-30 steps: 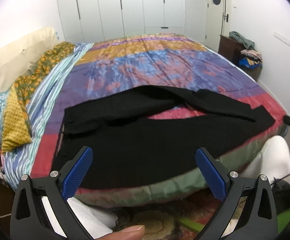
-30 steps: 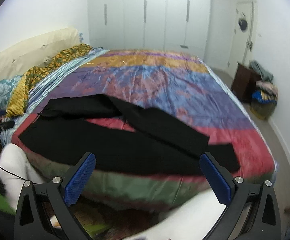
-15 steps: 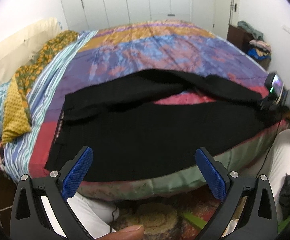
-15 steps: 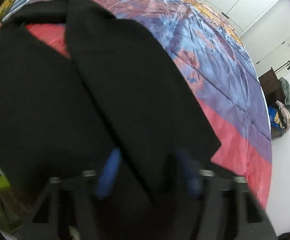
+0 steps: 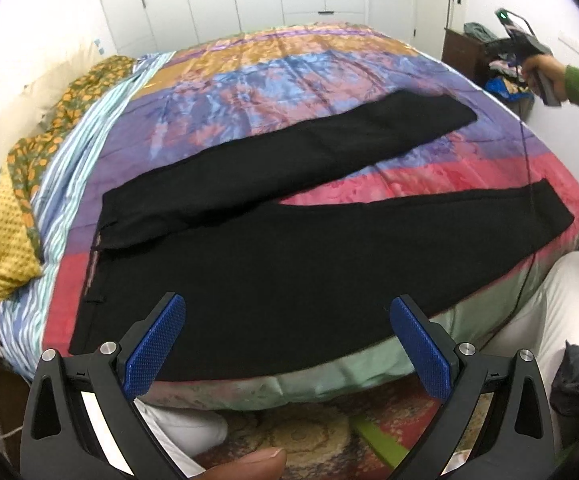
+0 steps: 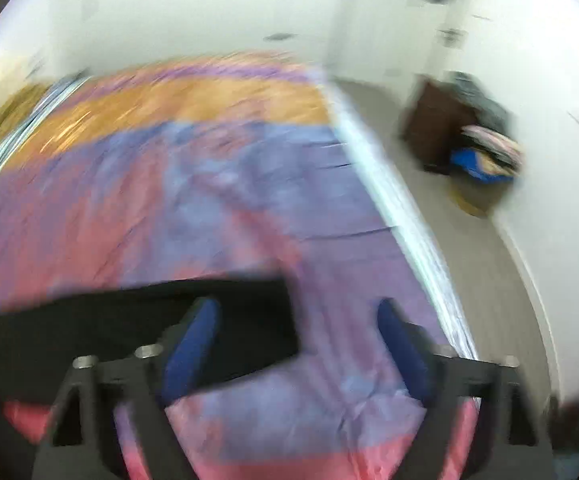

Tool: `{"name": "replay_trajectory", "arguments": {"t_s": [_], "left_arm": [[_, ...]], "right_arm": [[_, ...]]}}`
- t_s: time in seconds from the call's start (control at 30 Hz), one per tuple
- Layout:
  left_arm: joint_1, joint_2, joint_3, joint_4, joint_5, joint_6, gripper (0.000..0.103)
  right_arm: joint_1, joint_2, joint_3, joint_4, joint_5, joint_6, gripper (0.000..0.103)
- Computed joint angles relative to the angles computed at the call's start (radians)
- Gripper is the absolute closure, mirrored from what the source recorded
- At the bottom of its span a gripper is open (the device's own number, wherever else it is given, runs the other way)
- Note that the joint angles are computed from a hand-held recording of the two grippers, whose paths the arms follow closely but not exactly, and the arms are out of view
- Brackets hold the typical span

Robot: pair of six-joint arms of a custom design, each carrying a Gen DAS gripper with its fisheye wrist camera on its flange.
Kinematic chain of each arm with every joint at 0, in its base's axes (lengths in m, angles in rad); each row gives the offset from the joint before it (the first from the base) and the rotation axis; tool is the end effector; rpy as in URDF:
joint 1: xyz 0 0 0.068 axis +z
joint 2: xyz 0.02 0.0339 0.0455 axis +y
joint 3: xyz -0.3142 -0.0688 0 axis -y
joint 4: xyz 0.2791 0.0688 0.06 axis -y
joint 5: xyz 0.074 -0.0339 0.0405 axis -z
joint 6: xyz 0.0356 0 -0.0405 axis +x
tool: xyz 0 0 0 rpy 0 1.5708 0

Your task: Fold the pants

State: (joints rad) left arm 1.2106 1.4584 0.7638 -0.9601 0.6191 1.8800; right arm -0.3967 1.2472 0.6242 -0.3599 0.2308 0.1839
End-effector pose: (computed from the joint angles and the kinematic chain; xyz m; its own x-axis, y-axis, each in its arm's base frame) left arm 0.1000 0.2070 0.1905 -0.6354 0.5138 -0.5763 0.5717 0.8148 0.0961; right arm 0.2201 -0.1010 0.2069 -0.6644 0.4713 -0.5801 0.6252 0.7758 -0.0857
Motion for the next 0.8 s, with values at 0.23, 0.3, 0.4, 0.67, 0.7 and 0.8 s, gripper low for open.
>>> {"name": "replay_trajectory", "arguments": {"t_s": [0.23,0.3,0.4,0.67,0.7,0.8], "left_arm": [[-0.088,0.016,-0.083,0.183,-0.1,-0.146,0.001],[-0.095,-0.004,-0.109,0.215,-0.098,-0.154,0.001],[-0.107,-0.012,-0.126,0.25,-0.111,-0.184,0.001],[-0.187,0.034,-0.171,0.422,-0.187,-0.322,0.001],[-0.2,0.043,-0.172,0.45,-0.178,-0.34,0.001],[-0.303,0.082,-0.155,0.588,-0.144,-0.493,0.001]], "right_arm": [[-0.391,0.321,-0.338,0.549,-0.613,0.106,0.035],[-0.419,0.494,-0.371,0.761,-0.694,0.181,0.043],[-0.377,0.691,-0.386,1.037,-0.723,0.321,0.045],[-0.133,0.691,-0.224,0.789,-0.279,0.289,0.087],[-0.151,0.694,-0.239,0.813,-0.272,0.289,0.08],[-0.132,0.599,-0.287,0.77,-0.094,0.352,0.04]]}}
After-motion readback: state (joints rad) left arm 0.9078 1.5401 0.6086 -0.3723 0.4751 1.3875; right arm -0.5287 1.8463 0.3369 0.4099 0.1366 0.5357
